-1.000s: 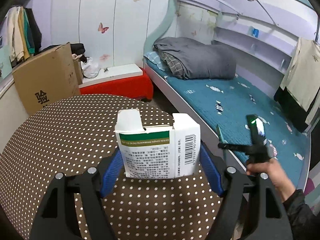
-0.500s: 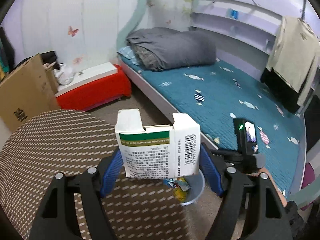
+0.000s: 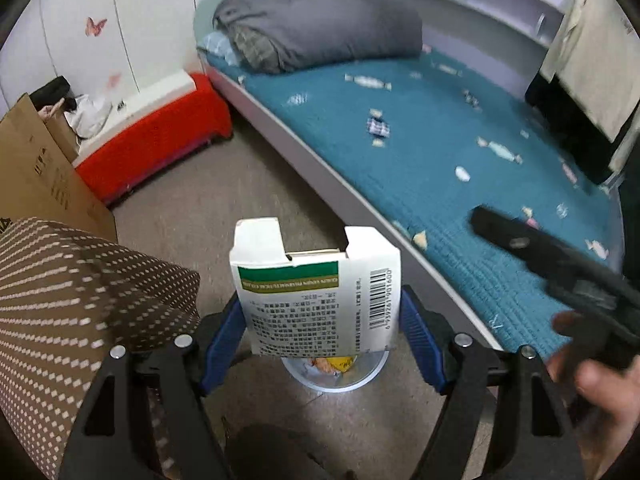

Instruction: Collect trash

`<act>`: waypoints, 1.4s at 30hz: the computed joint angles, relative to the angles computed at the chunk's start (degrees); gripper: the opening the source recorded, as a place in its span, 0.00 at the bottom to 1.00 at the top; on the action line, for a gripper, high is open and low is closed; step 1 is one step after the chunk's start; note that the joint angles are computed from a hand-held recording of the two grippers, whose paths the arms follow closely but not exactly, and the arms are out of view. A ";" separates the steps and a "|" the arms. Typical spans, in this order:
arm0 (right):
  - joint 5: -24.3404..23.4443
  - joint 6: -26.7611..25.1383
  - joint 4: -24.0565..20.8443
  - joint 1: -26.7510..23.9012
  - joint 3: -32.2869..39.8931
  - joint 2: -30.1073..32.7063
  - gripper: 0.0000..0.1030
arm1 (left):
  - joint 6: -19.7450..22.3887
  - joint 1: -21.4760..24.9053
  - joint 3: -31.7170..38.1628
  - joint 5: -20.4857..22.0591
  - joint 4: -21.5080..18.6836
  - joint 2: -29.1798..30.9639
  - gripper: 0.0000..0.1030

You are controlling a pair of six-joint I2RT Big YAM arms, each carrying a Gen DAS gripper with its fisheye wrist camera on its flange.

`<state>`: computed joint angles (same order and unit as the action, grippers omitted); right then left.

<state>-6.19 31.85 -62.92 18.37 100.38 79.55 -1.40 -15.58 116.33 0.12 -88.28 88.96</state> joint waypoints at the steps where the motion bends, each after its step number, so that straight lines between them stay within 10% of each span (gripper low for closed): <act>1: -0.04 0.19 0.18 -0.10 -0.16 -0.15 0.89 | -0.23 -0.37 0.18 -0.44 -0.34 0.74 0.72; 5: -0.16 0.21 0.61 -0.87 -1.65 -1.17 0.89 | -1.83 -0.71 1.41 -2.03 -3.95 4.90 0.91; 23: 8.75 2.25 -6.30 5.86 6.04 -1.97 0.94 | -3.41 2.25 -2.01 4.20 0.29 -6.05 0.95; 42: 29.89 0.44 -20.25 32.43 35.77 7.92 0.94 | 3.42 20.74 -1.25 -7.20 6.12 -26.21 0.95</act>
<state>23.70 32.29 -83.17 50.81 136.15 87.47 2.02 5.17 115.08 -7.09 -82.16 62.75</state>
